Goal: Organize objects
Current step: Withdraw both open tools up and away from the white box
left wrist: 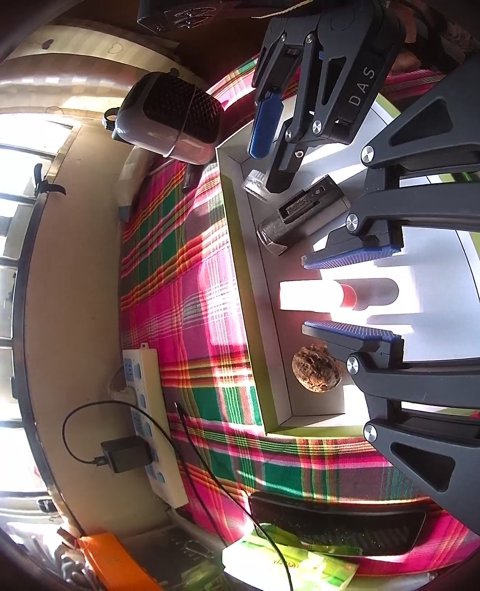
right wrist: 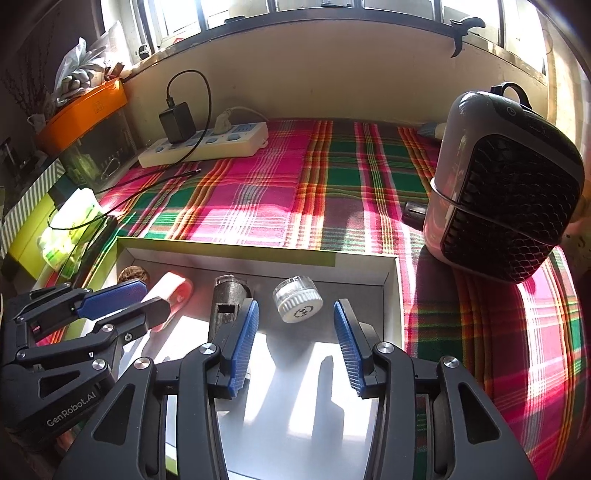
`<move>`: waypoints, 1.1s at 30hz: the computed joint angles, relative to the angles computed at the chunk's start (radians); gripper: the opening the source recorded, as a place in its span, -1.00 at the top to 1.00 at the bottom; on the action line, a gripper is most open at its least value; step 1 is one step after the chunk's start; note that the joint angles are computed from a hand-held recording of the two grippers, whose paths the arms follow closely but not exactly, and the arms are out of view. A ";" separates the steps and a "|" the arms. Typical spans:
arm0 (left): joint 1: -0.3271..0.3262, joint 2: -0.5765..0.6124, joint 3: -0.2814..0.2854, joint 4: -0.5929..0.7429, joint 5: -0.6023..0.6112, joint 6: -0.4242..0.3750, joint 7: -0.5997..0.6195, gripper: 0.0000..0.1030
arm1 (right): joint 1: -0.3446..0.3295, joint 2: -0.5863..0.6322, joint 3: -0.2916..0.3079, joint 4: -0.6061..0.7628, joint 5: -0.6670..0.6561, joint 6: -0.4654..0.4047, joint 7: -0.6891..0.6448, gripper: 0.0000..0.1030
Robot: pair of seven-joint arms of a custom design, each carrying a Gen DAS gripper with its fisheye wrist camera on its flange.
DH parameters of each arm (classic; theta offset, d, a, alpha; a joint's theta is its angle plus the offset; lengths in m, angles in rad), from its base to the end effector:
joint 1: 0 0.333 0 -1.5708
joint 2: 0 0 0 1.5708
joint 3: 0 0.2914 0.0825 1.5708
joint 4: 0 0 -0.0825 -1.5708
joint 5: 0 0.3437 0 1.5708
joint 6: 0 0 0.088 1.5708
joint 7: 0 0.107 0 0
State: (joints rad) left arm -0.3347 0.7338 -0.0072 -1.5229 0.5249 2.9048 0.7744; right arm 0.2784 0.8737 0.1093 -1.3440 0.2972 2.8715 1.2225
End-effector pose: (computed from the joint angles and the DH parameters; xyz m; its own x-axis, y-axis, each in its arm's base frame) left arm 0.6538 -0.2636 0.3020 -0.0457 -0.9947 0.0926 -0.7785 -0.0226 -0.6272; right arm 0.6940 0.2392 0.2831 0.4288 -0.8971 -0.1064 -0.7306 -0.2750 -0.6250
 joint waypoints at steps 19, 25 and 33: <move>-0.089 -0.120 0.097 -0.166 0.143 0.062 -0.206 0.47 | -0.060 -0.142 0.091 -0.248 0.086 0.137 -0.104 0.14; -0.133 -0.167 0.147 -0.222 0.266 0.069 -0.336 0.47 | -0.101 -0.190 0.145 -0.336 0.128 0.199 -0.149 0.14; -0.149 -0.245 0.174 -0.322 0.465 0.093 -0.553 0.47 | -0.171 -0.266 0.231 -0.494 0.152 0.328 -0.206 0.14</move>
State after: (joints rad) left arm -0.4842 0.4886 0.1673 -1.8449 0.9895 2.9978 0.2216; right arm 0.1075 0.6072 0.3399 -1.8383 0.4488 3.1993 1.0160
